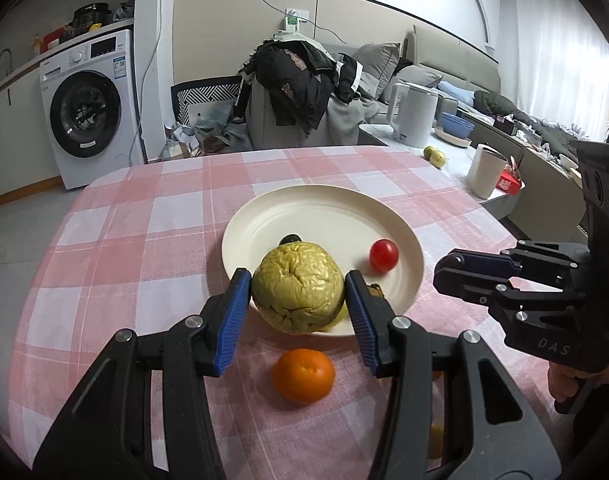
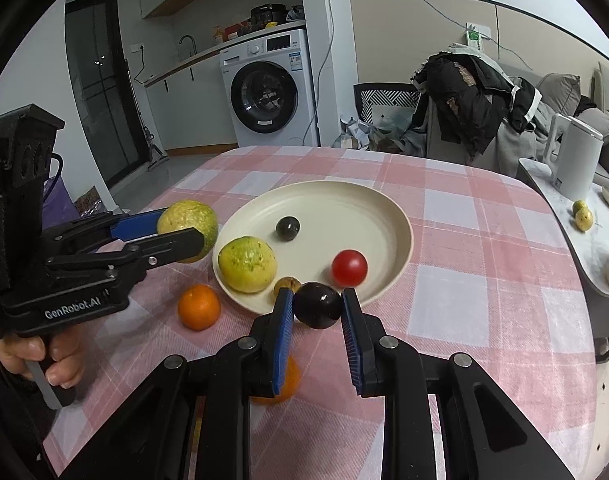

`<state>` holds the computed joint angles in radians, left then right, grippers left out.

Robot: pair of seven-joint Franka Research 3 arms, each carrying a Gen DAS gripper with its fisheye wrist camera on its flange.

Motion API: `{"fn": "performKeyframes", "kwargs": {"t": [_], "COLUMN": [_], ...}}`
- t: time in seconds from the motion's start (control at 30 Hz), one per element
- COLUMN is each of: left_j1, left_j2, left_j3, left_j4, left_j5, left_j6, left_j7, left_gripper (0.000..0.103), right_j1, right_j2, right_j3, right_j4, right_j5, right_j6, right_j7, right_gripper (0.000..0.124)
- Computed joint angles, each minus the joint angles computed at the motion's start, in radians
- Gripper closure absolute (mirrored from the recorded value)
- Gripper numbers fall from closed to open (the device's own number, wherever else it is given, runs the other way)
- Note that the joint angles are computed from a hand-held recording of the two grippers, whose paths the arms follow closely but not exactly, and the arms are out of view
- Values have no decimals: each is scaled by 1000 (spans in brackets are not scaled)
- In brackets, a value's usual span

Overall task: Organize fruits
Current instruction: 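Carry the plum with the right tool while the left tool carries the wrinkled fruit over the plate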

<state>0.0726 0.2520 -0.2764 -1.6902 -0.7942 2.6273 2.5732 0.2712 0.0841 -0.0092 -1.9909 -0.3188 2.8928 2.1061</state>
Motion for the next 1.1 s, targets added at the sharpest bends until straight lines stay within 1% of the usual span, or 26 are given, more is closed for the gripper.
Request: {"fn": "performKeyframes", "kwargs": {"t": [0.1,0.2,0.33,0.5,0.73,0.93,1.1], "left_j1": [-13,-4,3,13,29,21,39], "left_j2": [33,67,115,159,199,249,266], "left_j3": [5,-6,-15,-35,-70,-75,-99], "left_j4": [28,61,113,152,174,229,244], "left_j5": [40,62,117,176,217,290,305], "left_j6": [16,11,0,11,48,47,44], "left_j7": [-46,-69,-132,-178,-201,-261,-276], "left_gripper": [57,57,57,57,57,57,57], "right_j1": [-1,6,19,29,42,48,53], "right_j2": [26,51,78,102,118,129,130], "right_j3": [3,-4,-18,-33,-46,-52,-56], "right_j4": [27,53,78,100,117,130,131], "right_j5": [28,46,59,71,67,65,53], "right_j6": [-12,-26,-37,-50,-62,-73,-76], "right_j7": [-26,-42,-43,-42,-35,-34,-23], "right_gripper": [99,99,99,99,99,99,99]}}
